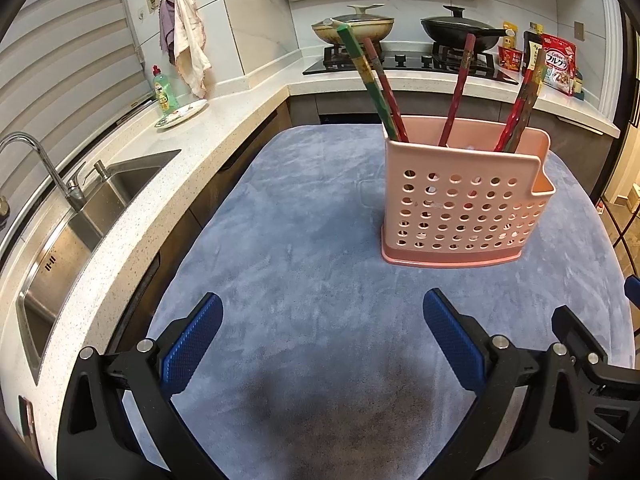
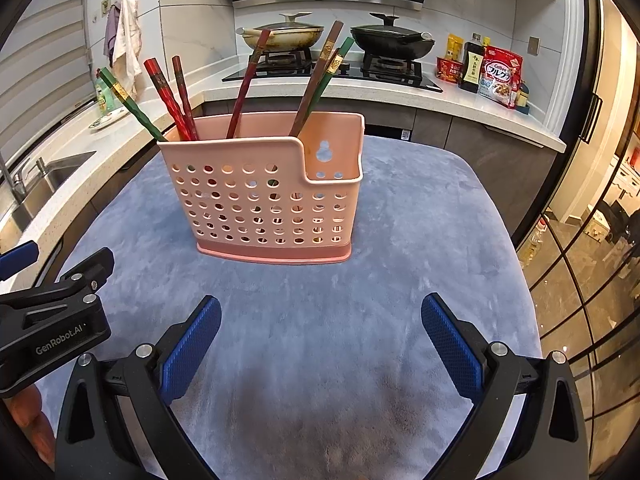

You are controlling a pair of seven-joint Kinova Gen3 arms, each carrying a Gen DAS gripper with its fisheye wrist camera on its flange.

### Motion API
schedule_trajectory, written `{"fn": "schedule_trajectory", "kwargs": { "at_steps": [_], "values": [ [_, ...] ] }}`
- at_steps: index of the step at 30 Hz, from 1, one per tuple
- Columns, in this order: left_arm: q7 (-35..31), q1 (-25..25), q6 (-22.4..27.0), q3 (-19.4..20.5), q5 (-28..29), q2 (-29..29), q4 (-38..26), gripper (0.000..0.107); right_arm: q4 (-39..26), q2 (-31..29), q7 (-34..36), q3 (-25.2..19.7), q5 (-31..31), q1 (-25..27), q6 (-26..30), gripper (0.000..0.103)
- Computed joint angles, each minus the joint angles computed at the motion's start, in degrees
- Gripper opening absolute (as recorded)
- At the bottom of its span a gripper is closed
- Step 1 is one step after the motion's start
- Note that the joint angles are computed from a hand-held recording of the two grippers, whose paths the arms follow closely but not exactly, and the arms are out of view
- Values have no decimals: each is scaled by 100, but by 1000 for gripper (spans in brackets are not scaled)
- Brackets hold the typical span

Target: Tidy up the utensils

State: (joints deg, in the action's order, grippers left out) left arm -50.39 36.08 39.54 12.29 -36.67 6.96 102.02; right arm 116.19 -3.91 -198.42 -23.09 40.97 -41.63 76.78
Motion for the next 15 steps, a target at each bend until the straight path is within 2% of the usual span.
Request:
{"fn": "schedule_trajectory", "kwargs": {
  "at_steps": [15],
  "values": [
    [34, 67, 58, 9, -66, 28, -84, 96, 66, -117, -63, -15, 56, 108, -42, 97]
  ]
}}
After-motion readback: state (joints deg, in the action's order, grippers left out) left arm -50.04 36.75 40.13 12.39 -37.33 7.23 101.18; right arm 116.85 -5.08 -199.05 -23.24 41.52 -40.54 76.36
